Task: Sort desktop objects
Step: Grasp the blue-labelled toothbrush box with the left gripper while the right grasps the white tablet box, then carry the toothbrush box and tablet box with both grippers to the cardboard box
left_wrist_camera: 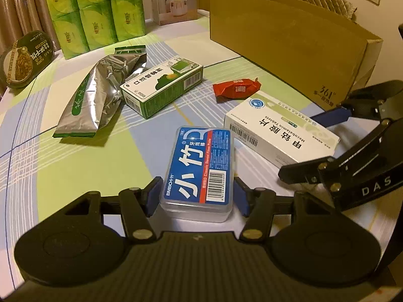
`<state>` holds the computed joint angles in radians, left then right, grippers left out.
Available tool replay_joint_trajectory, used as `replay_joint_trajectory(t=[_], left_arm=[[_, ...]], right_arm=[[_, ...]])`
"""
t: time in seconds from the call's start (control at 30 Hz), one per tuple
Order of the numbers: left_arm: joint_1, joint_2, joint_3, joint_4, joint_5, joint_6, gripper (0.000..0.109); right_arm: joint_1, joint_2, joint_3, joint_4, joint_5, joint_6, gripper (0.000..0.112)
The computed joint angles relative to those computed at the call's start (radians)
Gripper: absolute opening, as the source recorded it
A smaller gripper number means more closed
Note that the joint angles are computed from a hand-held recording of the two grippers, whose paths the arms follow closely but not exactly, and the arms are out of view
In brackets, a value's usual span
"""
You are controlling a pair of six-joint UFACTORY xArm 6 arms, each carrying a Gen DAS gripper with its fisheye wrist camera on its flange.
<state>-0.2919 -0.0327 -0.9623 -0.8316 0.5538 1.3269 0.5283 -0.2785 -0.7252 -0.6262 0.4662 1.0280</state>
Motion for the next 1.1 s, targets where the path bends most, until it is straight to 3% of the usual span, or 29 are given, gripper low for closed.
replay_joint_trajectory(t=[0.13,0.17,0.23,1.1], left_arm=[[-0.006,-0.004,0.011,-0.007,-0.029,0.0,0.054],[-0.007,-0.004,0.012,-0.011,-0.032,0.001,0.054],[-0.008,-0.006,0.014,-0.017,-0.036,0.001,0.054],[-0.027,-0.159,0.136,-0.07,-0.034,-0.077,0.053]], right_arm=[[0.0,0.014,-0.011,-0.014,0.009,0.008,0.08],[0.002,0.016,-0.014,-0.016,0.017,0.008,0.071],[0.004,0.013,-0.012,-0.008,0.026,-0.004,0.068],[0.061,-0.158,0.028,-0.099,0.122,0.107,0.068]])
